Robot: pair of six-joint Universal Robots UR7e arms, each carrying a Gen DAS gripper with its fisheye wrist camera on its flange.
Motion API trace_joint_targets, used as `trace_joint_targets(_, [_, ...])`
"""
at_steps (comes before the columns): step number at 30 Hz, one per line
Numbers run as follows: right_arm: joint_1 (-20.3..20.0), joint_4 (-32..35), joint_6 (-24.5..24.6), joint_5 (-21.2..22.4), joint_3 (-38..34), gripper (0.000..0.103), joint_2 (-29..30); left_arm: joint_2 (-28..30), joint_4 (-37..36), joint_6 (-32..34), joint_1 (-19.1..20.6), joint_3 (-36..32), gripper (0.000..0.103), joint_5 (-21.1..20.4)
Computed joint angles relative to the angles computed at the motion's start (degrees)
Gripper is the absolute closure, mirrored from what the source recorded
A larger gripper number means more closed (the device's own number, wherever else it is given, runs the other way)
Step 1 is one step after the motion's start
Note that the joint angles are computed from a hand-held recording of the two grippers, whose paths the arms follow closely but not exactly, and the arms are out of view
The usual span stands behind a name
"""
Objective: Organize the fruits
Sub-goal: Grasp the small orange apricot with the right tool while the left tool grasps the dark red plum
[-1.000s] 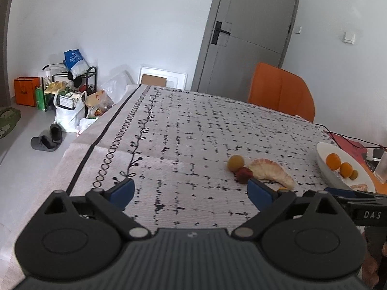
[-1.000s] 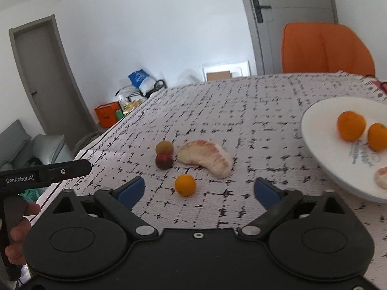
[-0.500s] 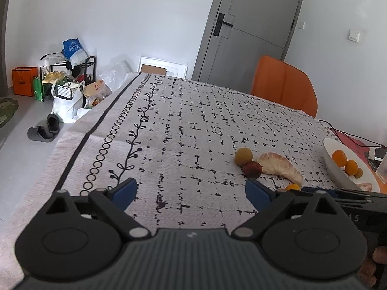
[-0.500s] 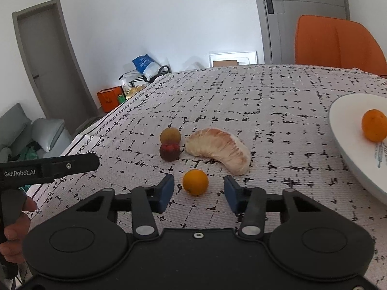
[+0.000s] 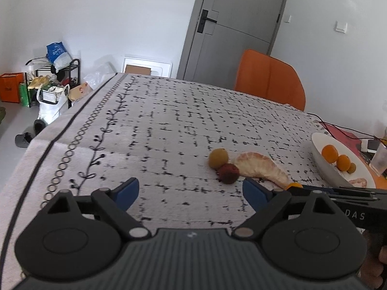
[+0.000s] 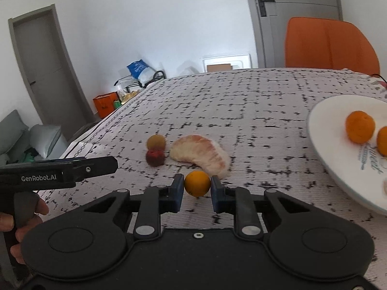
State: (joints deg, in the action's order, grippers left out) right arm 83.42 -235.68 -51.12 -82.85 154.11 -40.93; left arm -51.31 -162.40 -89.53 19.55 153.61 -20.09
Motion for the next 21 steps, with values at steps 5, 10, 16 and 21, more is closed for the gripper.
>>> trace_joint_targets(5, [-1.76,-0.28,-0.36,1.01,0.62,0.081,-1.63,3.77,-7.97,7.0,1.82,-1.67,0.02,0.59])
trace_joint_targets(10, [-3.42,-0.72,-0.5,1.67,1.06,0.081,-3.09,6.97,-13.46,12.03,3.84,-4.08,0.035,0.94])
trace_joint_targets(16, [-5.58,-1.45,-1.14,3.46,2.12,0.081,-4.82,8.95,-16.6,14.95,5.43,-6.4,0.048,0.84])
trace_joint_targets(21, [-7.21,-1.51,-1.5,4.7,2.85,0.081,-6.3,11.3,-22.44,20.53,6.47,-7.83,0.057,0.51])
